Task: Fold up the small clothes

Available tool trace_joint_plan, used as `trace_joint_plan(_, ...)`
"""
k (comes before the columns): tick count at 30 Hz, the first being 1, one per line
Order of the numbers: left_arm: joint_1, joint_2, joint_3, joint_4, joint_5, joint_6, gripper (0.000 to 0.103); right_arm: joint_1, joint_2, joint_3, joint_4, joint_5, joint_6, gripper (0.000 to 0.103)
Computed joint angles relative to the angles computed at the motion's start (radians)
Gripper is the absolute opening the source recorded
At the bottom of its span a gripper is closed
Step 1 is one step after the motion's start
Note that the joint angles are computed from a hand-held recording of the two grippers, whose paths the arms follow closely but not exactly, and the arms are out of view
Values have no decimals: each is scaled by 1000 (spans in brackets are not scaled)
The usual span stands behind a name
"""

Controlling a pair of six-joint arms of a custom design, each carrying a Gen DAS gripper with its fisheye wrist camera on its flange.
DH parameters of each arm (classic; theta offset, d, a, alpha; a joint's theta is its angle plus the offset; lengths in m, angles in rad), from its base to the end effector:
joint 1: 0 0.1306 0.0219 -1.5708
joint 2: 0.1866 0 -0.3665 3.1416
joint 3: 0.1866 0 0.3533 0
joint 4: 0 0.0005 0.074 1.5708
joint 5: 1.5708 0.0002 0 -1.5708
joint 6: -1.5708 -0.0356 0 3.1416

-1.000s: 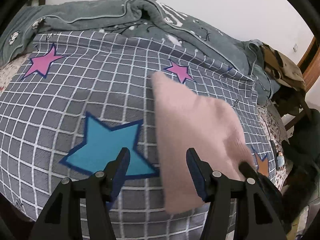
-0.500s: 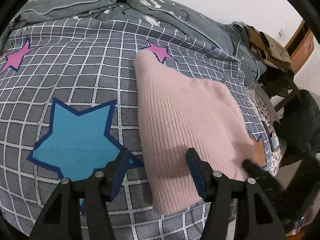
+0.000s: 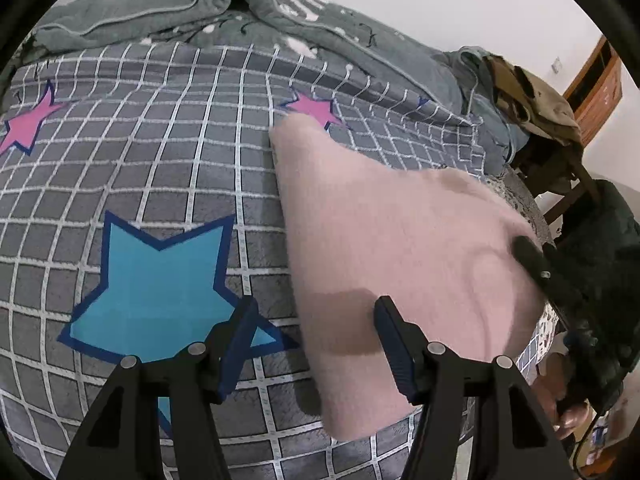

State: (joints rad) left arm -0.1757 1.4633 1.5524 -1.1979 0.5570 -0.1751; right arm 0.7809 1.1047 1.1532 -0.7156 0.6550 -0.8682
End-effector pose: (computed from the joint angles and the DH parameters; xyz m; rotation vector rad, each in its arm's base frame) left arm 0.4387 -0.0975 0.4340 0.6231 2.5184 -0.7403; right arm 0.2670 0.2333 0.4366 0.4305 2.0494 0.2597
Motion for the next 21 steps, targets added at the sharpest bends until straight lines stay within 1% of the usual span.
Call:
trace_joint_plan(1,2,-1,0,2,15,1,59,8,-11,-19,9,22,-13,13)
trace_joint_plan(2,1,0,1,0,24,5,59,4,-3,-16,-31,21,-46,13)
trace_joint_plan(3,-2,1,0,-2,25,6,59,-12,10,-21,-67,-9,-76,13)
trace_joint_plan(4,-9,3,0,-6,20,3,59,-44,33,-33,-102,-87,-120,15)
trace_joint_plan(5,-15,2,-3,-8,14,1,59,-60,37,-51,-98,-129,-141,16)
trace_joint_plan(6,-18,-1,-9,-7,9,-3,59,-62,29,-70,-79,-133,-149,23)
trace_joint_plan(7,-19,-7,-18,-4,8,-9,59,-51,21,-68,-90,-105,-150,31)
trace_joint_plan(8,-17,-12,-24,-4,8,-18,59,-44,20,-54,-113,-92,-151,33)
trace_joint_plan(10,-12,-21,-33,-11,5,-36,59,-12,27,-8,-179,-52,-167,33)
trace_joint_plan(12,-5,-33,-43,-19,1,-55,59,22,29,16,-205,-12,-156,33)
trace_joint_plan(14,5,-53,-64,-32,2,-92,59,67,35,39,-239,31,-132,33)
trace_joint_plan(16,7,-77,-94,-42,-28,-132,59,108,37,44,-263,65,-127,33)
trace_joint_plan(19,6,-121,-152,-31,-61,-195,59,147,21,32,-287,70,-136,33)
trace_joint_plan(21,-5,-156,-192,-17,-83,-231,59,171,7,16,-285,67,-142,33)
